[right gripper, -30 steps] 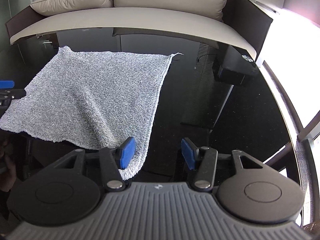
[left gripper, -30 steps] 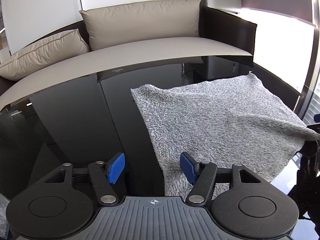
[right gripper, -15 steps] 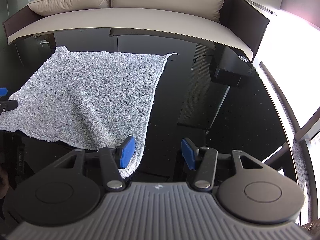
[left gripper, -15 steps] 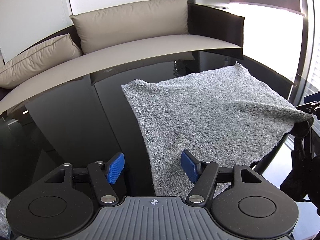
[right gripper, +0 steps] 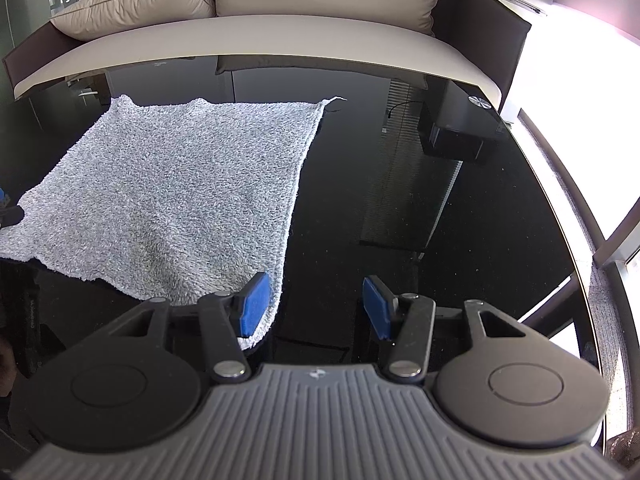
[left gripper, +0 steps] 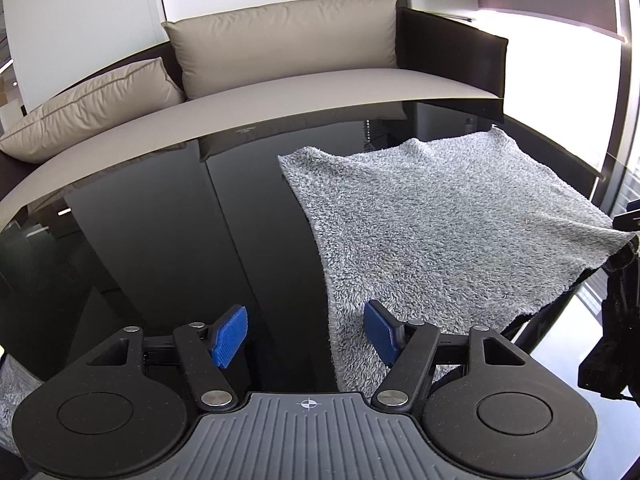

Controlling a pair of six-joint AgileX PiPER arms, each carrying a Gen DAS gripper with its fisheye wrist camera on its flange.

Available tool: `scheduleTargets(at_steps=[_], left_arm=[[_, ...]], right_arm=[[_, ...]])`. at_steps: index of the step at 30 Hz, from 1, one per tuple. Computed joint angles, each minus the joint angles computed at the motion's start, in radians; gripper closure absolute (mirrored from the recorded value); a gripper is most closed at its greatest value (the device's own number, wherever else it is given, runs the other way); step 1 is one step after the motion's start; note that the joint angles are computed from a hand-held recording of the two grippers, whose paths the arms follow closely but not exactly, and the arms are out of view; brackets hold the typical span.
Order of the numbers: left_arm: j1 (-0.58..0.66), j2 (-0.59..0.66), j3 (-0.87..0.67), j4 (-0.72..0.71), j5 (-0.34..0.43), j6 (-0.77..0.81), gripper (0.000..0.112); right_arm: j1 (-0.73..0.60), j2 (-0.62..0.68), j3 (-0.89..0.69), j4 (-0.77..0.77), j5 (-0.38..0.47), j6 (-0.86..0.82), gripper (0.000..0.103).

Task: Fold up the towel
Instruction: 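Move both open grippers to the grey towel's edge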

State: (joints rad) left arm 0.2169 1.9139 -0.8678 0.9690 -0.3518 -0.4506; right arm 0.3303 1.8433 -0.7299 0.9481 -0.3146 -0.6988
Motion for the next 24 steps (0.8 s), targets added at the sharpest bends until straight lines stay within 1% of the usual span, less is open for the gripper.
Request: scheduleTargets(at_steps=[7, 8, 10, 13, 16, 18, 20, 24], left_arm=[[0.013, -0.007, 0.005, 0.008, 0.001, -0.009, 0.048], [0.015, -0.007, 0.006, 0.008, 0.001, -0.008, 0.049], [0.02, -0.011, 0.01, 0.015, -0.006, -0.012, 0.051], [0.032, -0.024, 0.025, 0.049, -0.041, -0.029, 0.052], [0.041, -0.028, 0.028, 0.102, -0.06, -0.075, 0.052], [0.041, -0.025, 0.026, 0.127, -0.06, -0.095, 0.052], [0.031, -0.021, 0.022, 0.136, -0.04, -0.1, 0.052], [0.029, -0.018, 0.029, 0.096, -0.036, -0.052, 0.05]], right_arm=[[0.014, -0.043, 0.073, -0.111, -0.018, 0.086, 0.048], [0.017, -0.046, 0.079, -0.098, -0.025, 0.072, 0.046], [0.037, -0.047, 0.085, -0.022, -0.063, 0.005, 0.046], [0.05, -0.056, 0.093, -0.008, -0.087, -0.008, 0.046], [0.043, -0.074, 0.106, -0.092, -0.072, 0.077, 0.046], [0.05, -0.067, 0.1, -0.08, -0.067, 0.053, 0.046], [0.055, -0.056, 0.095, -0.069, -0.065, 0.038, 0.046], [0.046, -0.053, 0.094, -0.077, -0.053, 0.059, 0.046]])
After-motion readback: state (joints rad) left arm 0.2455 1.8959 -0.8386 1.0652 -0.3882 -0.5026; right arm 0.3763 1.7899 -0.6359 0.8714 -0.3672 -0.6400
